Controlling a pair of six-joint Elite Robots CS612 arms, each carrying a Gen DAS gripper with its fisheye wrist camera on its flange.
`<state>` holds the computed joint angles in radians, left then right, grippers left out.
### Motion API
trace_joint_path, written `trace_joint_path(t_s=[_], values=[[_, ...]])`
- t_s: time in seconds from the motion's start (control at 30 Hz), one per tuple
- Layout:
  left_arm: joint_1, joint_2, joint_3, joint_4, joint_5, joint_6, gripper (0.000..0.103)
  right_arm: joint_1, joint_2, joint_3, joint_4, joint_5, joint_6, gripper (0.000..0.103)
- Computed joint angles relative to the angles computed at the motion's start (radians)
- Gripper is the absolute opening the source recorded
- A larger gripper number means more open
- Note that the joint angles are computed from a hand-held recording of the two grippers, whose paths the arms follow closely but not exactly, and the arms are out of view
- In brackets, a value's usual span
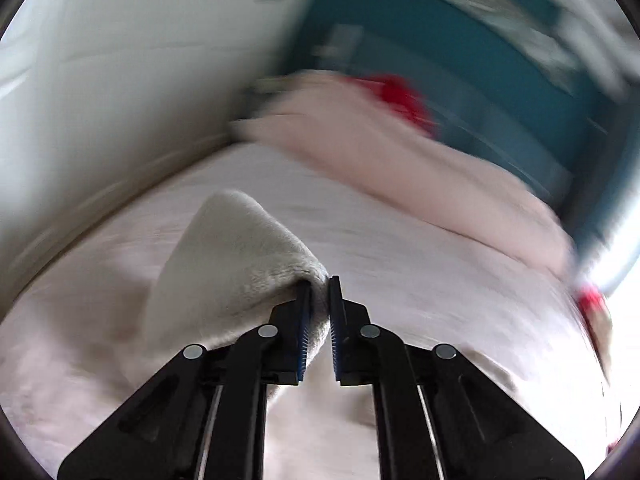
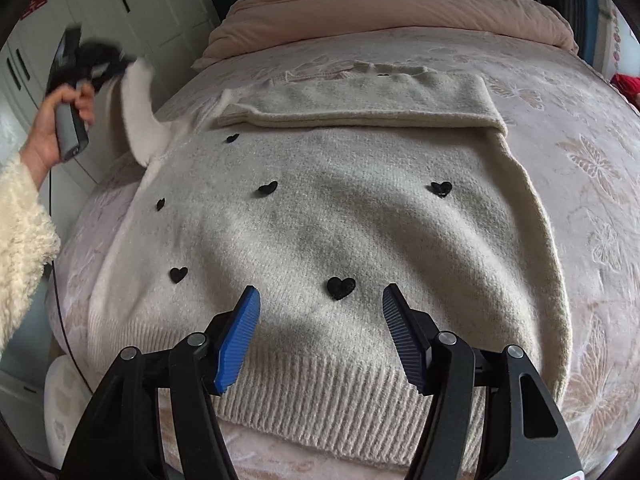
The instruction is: Fold small clothes
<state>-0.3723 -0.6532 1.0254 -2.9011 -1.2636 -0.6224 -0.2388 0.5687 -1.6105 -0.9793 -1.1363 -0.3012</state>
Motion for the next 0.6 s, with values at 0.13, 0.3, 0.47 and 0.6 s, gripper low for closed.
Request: trace_joint_path(t_s=[0.13, 0.3, 0.47, 0.6], values=[[-0.080, 0.055, -0.096, 0.110, -0.163, 0.090, 0.054, -0.012, 0.009, -0.016, -0.030, -0.008, 0.014, 0.068], [-0.145, 0.047, 0.014, 0.116, -0.137, 0.073, 0.067, -0.035, 0.010, -0.013, -0.070, -0.023, -0.008, 0.070], [-0.085, 0.004, 0.149, 0.079, -0.240, -0.210, 0.069, -0.019, -0.019, 0.072, -0.176, -0.038, -0.074, 0.071], [-0.046, -0.005, 0.180, 0.037, -0.188, -0.383, 0.069, 0.044, -0.052, 0.184, -0.377, -0.066, -0.204, 0.071]])
